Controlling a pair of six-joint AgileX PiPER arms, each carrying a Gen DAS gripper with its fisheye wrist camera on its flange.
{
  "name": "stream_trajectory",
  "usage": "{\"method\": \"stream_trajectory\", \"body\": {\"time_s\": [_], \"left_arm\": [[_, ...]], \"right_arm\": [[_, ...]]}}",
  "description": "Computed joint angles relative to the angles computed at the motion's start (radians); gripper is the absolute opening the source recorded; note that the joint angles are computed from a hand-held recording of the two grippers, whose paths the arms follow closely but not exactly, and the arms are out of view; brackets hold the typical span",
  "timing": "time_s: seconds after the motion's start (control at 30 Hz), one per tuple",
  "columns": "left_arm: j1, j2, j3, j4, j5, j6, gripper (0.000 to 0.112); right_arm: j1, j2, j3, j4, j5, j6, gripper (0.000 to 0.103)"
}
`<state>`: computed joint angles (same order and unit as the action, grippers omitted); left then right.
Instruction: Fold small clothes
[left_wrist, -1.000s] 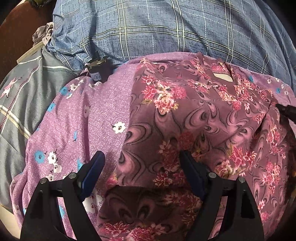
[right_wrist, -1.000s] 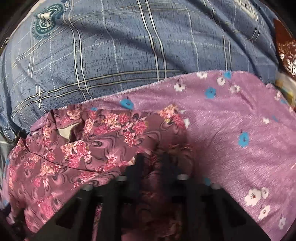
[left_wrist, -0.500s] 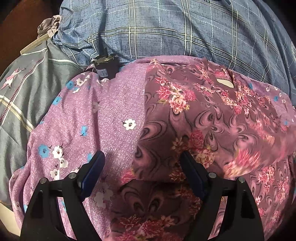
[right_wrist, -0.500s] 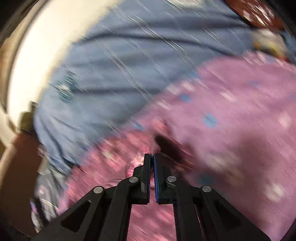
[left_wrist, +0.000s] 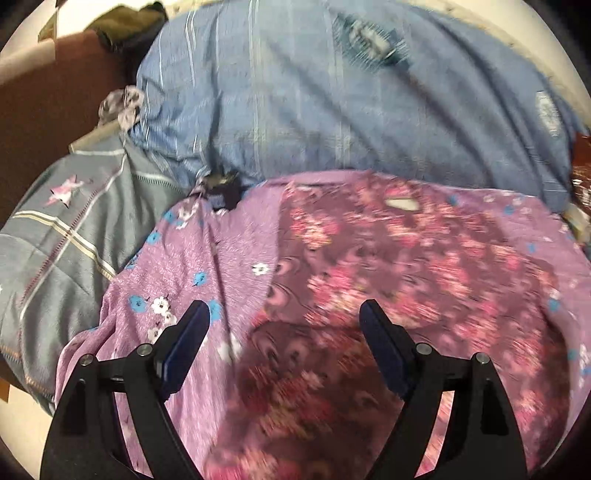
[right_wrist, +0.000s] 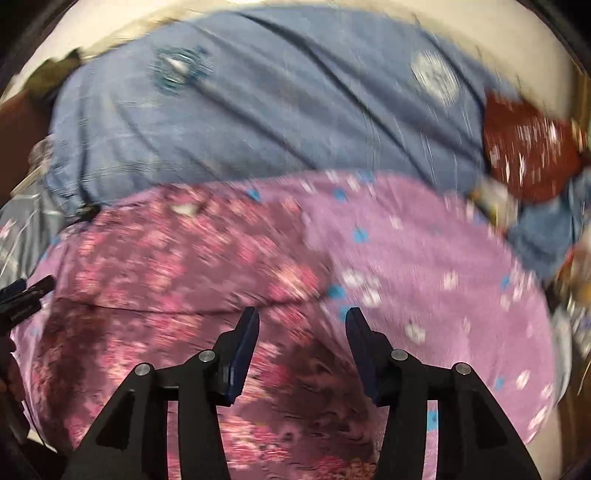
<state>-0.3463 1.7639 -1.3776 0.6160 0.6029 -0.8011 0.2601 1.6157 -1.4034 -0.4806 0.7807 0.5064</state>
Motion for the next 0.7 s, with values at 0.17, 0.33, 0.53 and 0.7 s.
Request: {"method": "stream_trajectory", "body": {"time_s": [0.17, 0.33, 0.53, 0.7], "left_arm": [[-0.086, -0.167, 0.15, 0.097, -0.012, -0.102, 0.084], [-0.12, -0.281, 0.214, 0.12, 0.027, -0.13, 0.084], [-0.111, -0.393, 0.265, 0.122, 0.069, -0.13, 0.084], [-0.099, -0.478, 0.314, 0.126, 0.095, -0.135, 0.084]], "right_arm": [[0.167, -0.032, -0.063, -0.168, 0.101, 0.053, 0.051], [0.27, -0.02, -0.141, -0.242, 0.179, 0.081, 0.051], [0.372, -0.027, -0.182, -0.299, 0.25, 0.116, 0.051], [0.439, 0.0, -0.247, -0.312, 0.308, 0.117, 0.051]]}}
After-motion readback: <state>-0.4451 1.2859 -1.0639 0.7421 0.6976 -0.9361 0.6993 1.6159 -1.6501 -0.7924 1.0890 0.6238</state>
